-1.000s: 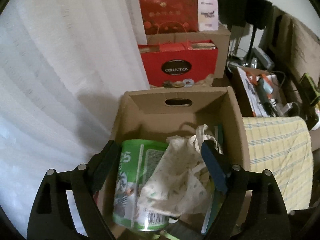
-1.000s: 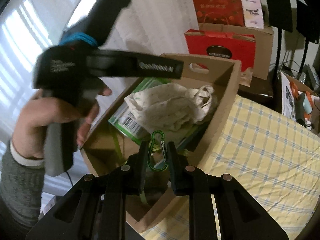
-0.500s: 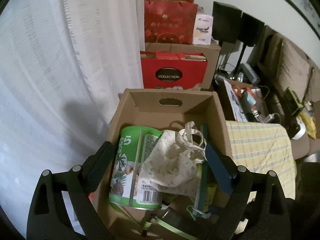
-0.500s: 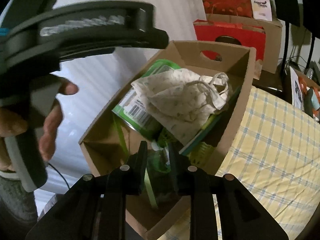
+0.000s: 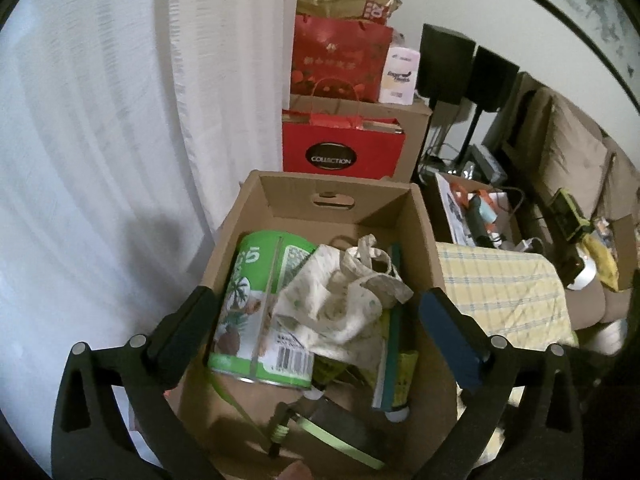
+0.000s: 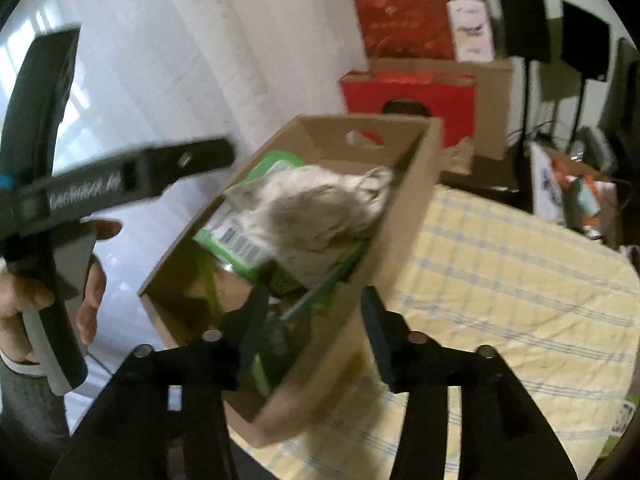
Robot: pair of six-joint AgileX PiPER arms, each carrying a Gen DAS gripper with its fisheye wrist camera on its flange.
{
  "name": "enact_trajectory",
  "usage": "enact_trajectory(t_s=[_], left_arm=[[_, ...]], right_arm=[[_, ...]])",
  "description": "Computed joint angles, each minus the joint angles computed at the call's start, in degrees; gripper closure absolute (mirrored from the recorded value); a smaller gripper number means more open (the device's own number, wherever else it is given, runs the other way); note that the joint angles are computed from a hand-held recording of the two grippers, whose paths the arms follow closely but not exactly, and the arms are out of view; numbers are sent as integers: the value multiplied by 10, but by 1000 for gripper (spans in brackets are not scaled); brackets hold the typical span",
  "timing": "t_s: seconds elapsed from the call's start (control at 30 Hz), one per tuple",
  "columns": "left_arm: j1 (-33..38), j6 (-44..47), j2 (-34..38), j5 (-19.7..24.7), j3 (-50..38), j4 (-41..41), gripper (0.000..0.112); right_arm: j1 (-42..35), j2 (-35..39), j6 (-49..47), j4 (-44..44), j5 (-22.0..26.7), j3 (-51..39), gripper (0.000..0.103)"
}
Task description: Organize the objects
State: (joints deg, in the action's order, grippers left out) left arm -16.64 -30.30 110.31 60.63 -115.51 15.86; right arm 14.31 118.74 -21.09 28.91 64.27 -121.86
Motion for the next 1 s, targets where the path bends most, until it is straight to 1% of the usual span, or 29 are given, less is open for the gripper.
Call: enact_trajectory(t_s=[0.07,0.13,0.37,0.43,0.47,0.53,0.6,0.67,0.77,0.8,1.0], left_arm=[[-4,-5,-13,-13,24,-3,9],[-8,-6,-23,-24,39,-8,9],[-43,-20,-41,-39,63,8,9],[-56,-25,-45,-41,69,18,9],[-64,-30,-48,-43,75,24,9],[-76,-38,-52,-47,83,29,9],[-84,-46,-57,-53,92,34,9],[-95,-63,-57,-48,94,44,9],[-110,-80,-67,-65,115,55,9],[-117,-89,-70,-66,121,64,9],[-145,-119,-86,-71,141,86,9]], right_arm=[[-9,-29,-3,-15,-31,43,50],[-15,-49,-9,-33,-49,66,48],[-45,-97,-19,-48,-82,116,38],[-54,-108,-23,-48,-88,124,31],[-56,-113,-22,-51,-91,129,29],[-63,-126,-24,-51,-102,142,21],[-71,-137,-25,-51,-112,155,18],[-73,-144,-19,-63,-118,164,13],[-80,-159,-23,-65,-134,187,5],[-83,-163,-25,-64,-138,194,1],[-102,-194,-30,-61,-159,234,1]])
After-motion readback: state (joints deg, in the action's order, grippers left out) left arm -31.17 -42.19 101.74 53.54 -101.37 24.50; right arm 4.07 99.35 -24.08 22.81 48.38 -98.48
